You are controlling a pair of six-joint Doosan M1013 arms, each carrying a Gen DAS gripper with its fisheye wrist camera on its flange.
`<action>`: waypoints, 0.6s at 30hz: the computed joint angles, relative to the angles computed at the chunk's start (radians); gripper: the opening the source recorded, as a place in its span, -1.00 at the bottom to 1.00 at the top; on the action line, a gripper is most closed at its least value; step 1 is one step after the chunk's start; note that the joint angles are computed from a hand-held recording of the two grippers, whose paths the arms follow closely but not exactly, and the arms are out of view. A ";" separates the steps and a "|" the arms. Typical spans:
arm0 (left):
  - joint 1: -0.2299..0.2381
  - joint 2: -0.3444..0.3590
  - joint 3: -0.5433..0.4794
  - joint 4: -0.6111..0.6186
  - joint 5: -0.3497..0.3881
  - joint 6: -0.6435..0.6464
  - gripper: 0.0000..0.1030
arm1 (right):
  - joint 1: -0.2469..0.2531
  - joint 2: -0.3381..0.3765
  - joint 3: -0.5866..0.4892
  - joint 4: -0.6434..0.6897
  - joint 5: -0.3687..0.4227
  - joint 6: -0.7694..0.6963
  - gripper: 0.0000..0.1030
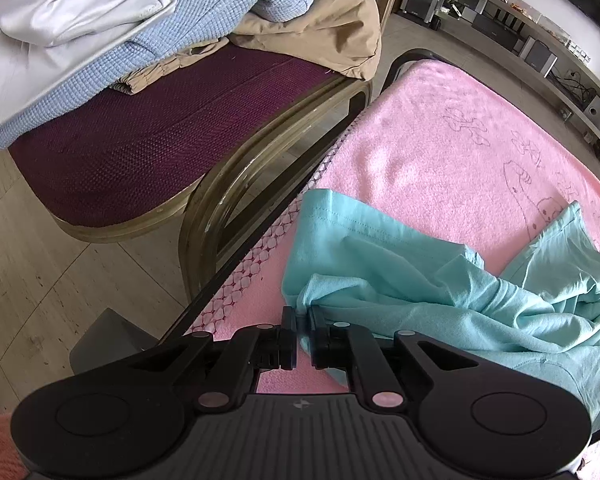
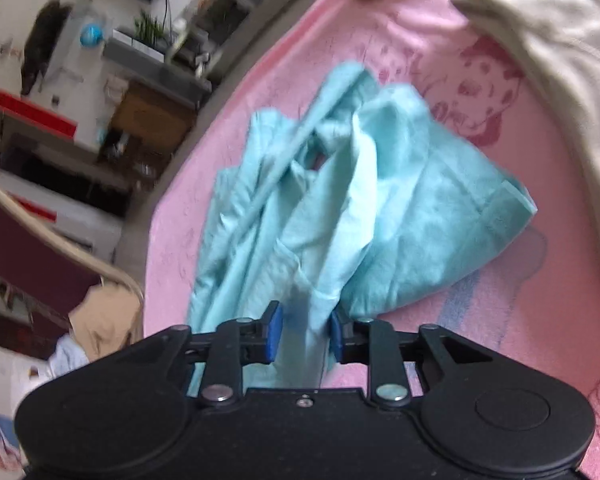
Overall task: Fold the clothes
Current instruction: 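Grasp the shirt hem with the right tool while the left tool holds its hem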
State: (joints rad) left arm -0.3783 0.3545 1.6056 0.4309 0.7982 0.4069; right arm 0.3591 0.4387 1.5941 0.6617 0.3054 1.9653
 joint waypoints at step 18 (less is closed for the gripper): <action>0.034 -0.114 0.155 -0.524 -0.326 0.261 -0.47 | -0.044 -0.153 0.151 -0.205 0.011 0.299 -0.93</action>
State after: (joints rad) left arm -0.3441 0.2403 1.7603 -0.0931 0.4727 0.6677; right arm 0.3154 0.2856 1.7449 0.4565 0.3161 2.2648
